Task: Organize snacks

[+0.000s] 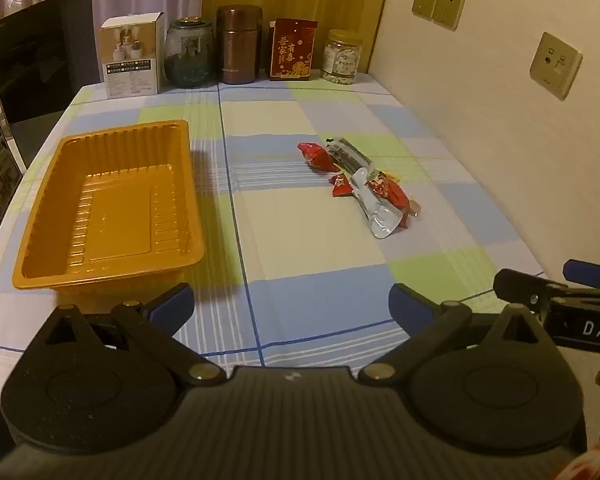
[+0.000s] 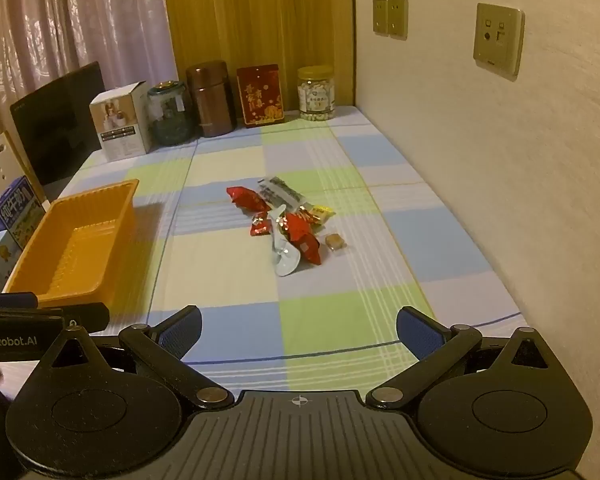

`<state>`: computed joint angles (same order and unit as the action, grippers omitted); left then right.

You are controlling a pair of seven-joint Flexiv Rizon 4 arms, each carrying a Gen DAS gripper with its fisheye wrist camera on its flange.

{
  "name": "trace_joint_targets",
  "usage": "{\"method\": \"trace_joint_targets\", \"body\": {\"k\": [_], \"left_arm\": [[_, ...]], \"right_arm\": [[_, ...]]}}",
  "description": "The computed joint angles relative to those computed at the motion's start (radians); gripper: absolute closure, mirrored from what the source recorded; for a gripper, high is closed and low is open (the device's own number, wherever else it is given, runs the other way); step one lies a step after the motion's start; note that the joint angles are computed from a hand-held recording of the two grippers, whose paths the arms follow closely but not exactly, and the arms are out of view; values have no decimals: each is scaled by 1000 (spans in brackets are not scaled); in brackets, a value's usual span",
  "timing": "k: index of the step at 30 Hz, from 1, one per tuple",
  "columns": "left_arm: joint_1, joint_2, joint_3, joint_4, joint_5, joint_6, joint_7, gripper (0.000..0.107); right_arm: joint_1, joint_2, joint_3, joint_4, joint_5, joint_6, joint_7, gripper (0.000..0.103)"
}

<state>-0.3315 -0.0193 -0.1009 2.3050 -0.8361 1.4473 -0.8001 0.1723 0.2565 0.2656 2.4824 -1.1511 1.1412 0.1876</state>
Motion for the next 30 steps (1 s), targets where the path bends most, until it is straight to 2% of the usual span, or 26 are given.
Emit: {"method": "trace_joint_targets", "body": {"k": [4,7,8,9,10,11,30], "left_arm": [[-12,0,-11,0,-89,16,65,4],[-13,-6,-8,-7,-87,20,75,4],[-38,2,-19,14,-158,66,122,4],[-43,3,-15,16,-162,66,127,4],[-29,7,-9,8,-102,44,80,4],[-28,9,-6,8,-90,39,71,4],[-33,16,3,4,-85,28,72,4]], "right_arm": [[1,-3,1,-2,-7,-4,3,0],[7,1,2,-10,13,-14,-17,0],[6,1,2,-11,14,-15,-20,0],[4,-1,9,-9,-6,-21,6,0],[4,1,7,-8,-6,-22,4,0],[9,-2,11,-13,-2,-33,4,0],[3,15,6,-8,28,-29,-36,0]]}}
